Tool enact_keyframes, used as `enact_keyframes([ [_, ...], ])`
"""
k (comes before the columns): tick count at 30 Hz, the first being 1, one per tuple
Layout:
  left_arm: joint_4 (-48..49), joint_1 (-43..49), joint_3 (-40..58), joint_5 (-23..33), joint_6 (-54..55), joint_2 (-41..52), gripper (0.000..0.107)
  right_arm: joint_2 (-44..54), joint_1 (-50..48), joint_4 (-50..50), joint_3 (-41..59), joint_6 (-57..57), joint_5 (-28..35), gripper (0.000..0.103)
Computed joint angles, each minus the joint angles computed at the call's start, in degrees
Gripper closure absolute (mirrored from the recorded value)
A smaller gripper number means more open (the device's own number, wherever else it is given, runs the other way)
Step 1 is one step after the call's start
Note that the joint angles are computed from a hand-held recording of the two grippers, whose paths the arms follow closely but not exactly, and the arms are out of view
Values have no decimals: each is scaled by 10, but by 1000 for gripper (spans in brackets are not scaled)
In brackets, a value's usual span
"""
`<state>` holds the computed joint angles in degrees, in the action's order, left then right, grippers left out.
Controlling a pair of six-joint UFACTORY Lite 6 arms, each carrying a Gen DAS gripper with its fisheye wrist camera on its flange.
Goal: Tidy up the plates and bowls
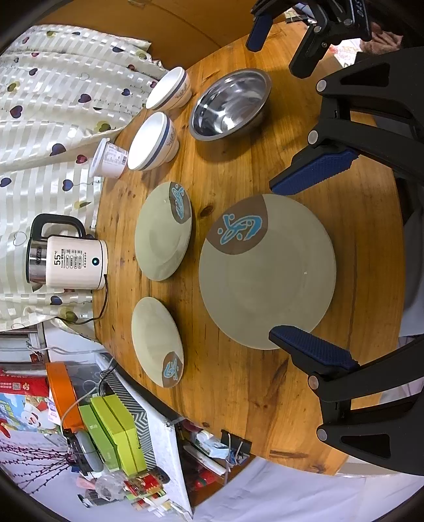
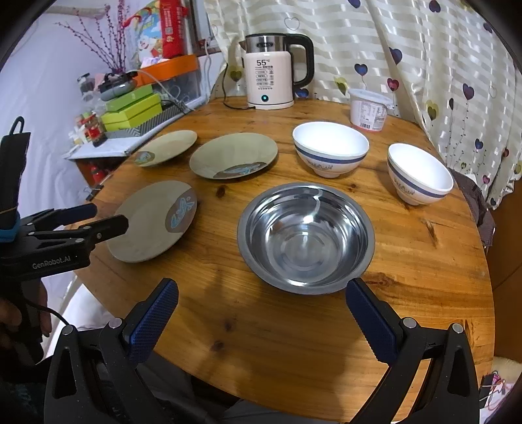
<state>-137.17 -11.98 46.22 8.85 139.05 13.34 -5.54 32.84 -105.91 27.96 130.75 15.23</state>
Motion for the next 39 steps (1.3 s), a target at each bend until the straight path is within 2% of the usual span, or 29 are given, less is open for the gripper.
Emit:
enact_keyframes([
  [10,33,4,-4,7,-26,-7,24,1,-1,5,1,-5,0,0],
  [17,-14,1,-7,-1,18,-11,24,0,5,16,0,-11,1,0],
  [39,6,4,-16,2,-10,-18,24,1,17,16,1,-6,3,0],
])
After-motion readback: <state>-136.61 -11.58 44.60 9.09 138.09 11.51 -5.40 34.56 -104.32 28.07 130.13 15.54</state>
